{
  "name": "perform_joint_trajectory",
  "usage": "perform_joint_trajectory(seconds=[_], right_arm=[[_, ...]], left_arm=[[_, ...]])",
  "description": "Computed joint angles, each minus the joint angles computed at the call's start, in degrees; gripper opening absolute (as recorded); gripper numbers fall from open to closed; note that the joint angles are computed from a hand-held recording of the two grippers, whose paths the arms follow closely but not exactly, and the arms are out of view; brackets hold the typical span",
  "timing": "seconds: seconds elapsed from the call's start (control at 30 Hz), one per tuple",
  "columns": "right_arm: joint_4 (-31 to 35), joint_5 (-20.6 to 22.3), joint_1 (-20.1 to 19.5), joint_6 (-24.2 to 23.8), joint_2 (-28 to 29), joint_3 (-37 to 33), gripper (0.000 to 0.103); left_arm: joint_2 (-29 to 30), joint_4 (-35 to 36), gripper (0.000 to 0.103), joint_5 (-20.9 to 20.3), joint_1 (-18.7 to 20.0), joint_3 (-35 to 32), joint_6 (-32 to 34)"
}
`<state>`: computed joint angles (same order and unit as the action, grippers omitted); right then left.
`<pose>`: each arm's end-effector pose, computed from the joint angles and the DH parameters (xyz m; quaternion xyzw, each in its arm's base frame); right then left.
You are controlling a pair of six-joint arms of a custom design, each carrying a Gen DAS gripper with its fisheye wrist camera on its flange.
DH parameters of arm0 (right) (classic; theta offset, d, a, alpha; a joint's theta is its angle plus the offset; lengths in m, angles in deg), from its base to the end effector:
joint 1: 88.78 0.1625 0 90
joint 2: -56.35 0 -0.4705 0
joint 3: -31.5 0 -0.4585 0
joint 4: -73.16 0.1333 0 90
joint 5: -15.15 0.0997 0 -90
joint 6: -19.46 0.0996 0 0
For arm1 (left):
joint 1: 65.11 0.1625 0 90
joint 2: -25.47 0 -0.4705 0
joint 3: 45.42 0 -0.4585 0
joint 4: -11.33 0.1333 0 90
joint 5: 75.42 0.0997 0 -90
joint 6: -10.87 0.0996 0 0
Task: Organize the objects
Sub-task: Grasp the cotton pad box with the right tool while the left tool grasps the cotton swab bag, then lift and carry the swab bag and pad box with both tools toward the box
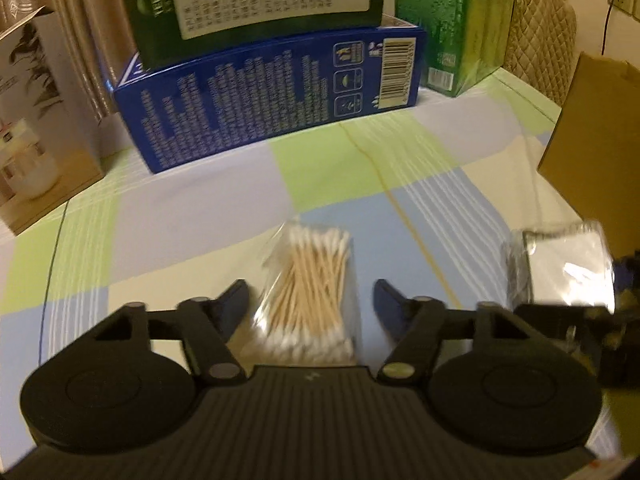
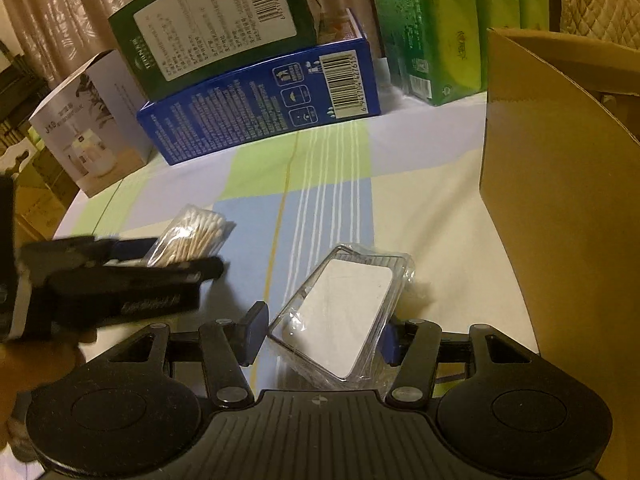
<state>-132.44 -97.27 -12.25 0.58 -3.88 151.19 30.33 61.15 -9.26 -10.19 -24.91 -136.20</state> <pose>-0.0467 -0.6043 0.2075 -0.0505 -0.8689 0.3955 0.2933 -0.3235 -0.7626 -0.1874 0.5206 0.8192 -0.1299 0.2024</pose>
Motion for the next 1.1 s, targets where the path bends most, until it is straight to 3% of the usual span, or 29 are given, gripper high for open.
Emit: perform_joint_trajectory(seconds=[0.1, 0.2, 0.27, 0.67, 0.9, 1.1], right_arm=[[-0.20, 0.58, -0.11, -0.06, -0.15, 0.48, 0.052], [0.00, 0.92, -0.07, -0.19, -0.57, 1.14, 0.052], [0.27, 1.38, -0.12, -0.06, -1.20, 1.93, 0.052], [4.03, 4.02, 0.54, 1.42, -9.60, 11.85, 0.051], [4.55, 2.83, 4.43, 2.73, -15.75, 18.04, 0.051], [4.35, 0.49, 8.05, 1.94, -20.99, 22.79, 0.051]], left_arm=[[0.77, 1.41, 0.032, -1.04, -0.71, -1.14, 0.02], [-0.63, 2.16, 0.026, -1.15, -0.77, 1.20, -3.10], [-3.47, 0.38, 0.024, -2.07, -0.98, 6.51, -4.12], [-21.83, -7.44, 0.022, -3.85, -2.70, 37.30, -16.49], [-31.64, -12.67, 0.022, -4.23, -6.13, 52.73, -23.28], [-38.08, -15.31, 0.022, -4.42, -9.40, 61.92, -28.76]])
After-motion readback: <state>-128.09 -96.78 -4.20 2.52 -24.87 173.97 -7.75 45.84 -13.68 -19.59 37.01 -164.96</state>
